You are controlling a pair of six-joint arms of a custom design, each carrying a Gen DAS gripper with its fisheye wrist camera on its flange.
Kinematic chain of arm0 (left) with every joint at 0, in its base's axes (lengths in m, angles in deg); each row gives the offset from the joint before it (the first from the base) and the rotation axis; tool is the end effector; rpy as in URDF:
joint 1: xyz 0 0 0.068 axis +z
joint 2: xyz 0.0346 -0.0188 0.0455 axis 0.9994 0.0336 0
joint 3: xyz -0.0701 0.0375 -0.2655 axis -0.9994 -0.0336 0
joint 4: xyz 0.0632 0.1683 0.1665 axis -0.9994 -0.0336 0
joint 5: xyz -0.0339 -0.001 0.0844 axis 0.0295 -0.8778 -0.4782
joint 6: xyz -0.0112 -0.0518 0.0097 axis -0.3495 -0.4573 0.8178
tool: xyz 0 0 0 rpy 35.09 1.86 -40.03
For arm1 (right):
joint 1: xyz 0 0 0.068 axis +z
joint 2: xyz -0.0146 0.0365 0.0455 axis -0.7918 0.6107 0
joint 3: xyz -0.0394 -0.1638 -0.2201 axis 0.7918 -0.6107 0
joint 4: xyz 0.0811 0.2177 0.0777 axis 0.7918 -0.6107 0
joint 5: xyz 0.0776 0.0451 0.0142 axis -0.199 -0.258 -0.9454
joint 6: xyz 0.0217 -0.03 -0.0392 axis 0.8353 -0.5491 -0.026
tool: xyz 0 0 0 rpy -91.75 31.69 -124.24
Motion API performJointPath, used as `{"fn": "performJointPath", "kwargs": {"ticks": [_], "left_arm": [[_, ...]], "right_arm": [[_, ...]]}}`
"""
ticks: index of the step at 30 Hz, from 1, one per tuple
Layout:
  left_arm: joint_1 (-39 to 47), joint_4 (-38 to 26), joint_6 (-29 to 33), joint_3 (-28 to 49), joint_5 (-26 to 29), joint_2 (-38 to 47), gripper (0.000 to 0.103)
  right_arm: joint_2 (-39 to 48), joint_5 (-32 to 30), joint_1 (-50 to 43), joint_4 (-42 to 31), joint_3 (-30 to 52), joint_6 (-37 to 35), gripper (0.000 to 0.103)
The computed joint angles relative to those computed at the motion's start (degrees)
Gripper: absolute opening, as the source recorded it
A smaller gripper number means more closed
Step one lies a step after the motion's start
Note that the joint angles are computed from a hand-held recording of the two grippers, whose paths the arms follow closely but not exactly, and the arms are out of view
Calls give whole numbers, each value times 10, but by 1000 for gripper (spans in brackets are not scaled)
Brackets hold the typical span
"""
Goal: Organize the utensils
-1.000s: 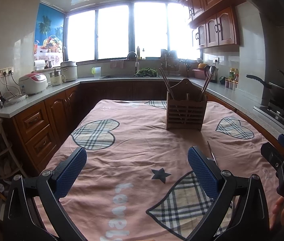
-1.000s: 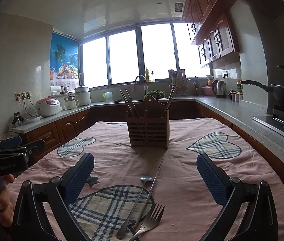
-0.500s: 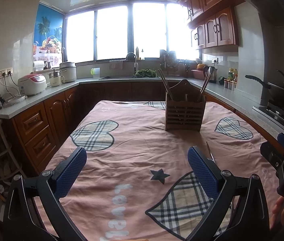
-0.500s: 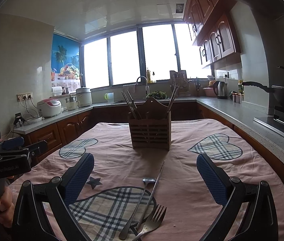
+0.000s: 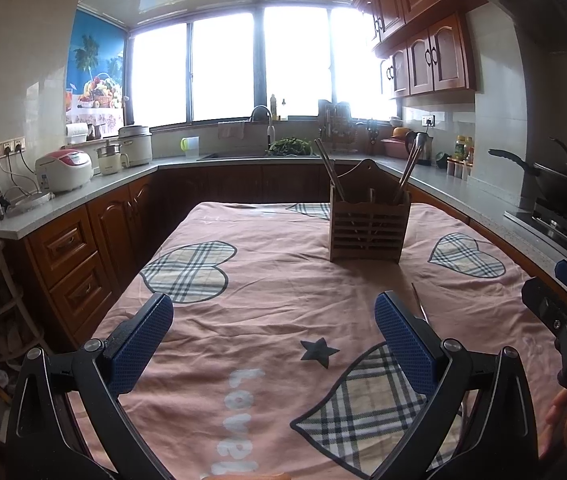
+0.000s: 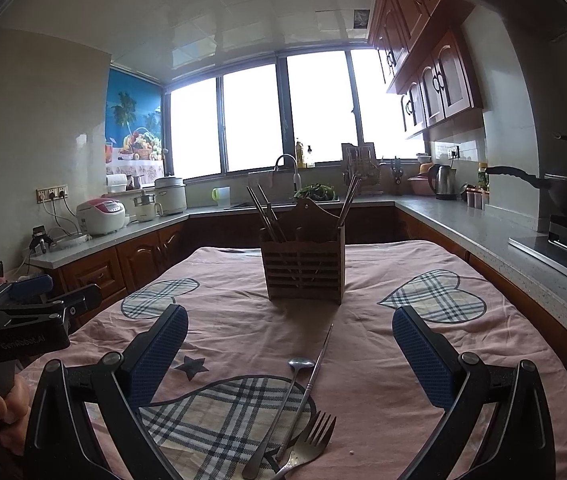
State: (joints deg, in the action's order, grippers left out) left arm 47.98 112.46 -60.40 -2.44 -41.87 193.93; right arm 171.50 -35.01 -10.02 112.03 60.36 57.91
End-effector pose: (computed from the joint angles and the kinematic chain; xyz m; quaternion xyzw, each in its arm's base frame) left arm 0.2637 -0.2056 0.1140 0.1351 0.8129 -0.0851 0.5600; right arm 0.1840 0.1303 0.0889 0.0938 0.7683 -0.0281 0.6325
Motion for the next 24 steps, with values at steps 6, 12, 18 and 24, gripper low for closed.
{"fn": "performJointPath", "kwargs": {"ticks": [6,12,18,24], "left_arm": [[1,4,5,1,5,2,103],[-3,9,8,0,0,4,103],[-4,16,10,-2,-4,6,103],[-5,20,10,-3,-4,7,103]], "right_arm": [[-1,1,1,-3,1,1,103],[-3,2,2,-3,1,-1,103],[-4,1,1,-7,2,1,103],[-6,1,1,-7,2,0,103]]}}
